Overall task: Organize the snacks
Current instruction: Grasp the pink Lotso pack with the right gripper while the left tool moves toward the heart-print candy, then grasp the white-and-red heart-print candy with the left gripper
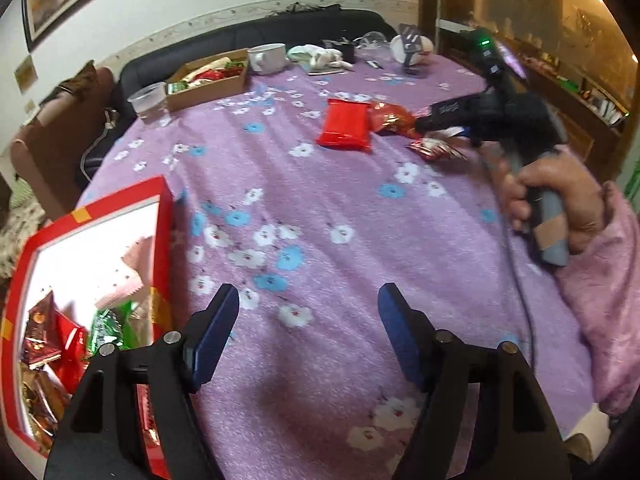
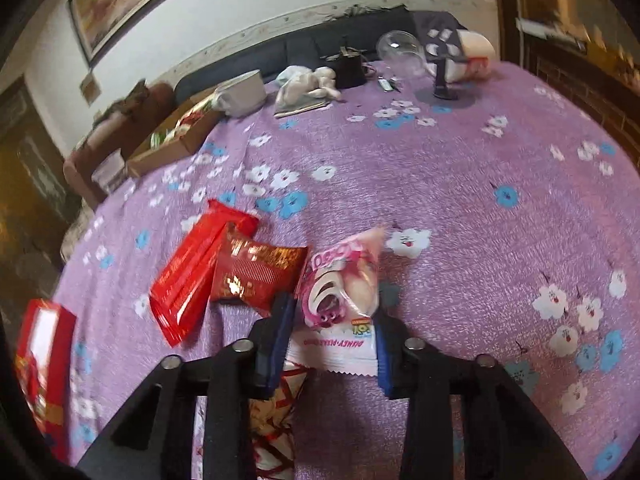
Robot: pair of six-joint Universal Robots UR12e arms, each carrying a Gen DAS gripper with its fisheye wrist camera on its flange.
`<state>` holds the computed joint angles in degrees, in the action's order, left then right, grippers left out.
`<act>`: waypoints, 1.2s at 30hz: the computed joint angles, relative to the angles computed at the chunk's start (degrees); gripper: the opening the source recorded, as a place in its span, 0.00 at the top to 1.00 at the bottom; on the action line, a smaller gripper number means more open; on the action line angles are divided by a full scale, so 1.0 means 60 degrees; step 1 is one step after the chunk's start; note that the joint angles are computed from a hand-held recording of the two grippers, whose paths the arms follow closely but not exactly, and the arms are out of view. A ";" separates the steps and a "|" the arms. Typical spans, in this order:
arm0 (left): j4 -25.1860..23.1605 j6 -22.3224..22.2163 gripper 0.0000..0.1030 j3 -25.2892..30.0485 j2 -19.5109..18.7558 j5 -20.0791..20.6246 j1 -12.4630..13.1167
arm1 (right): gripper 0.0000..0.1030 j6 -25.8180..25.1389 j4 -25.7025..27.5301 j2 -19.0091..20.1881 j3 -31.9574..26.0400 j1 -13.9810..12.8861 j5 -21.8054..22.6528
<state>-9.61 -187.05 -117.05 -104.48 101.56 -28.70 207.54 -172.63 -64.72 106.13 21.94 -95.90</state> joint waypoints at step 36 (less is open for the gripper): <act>-0.1882 0.0245 0.31 0.3503 -0.2114 -0.0881 -0.0603 | 0.71 0.3159 -0.1115 -0.0455 0.0970 -0.1341 0.2559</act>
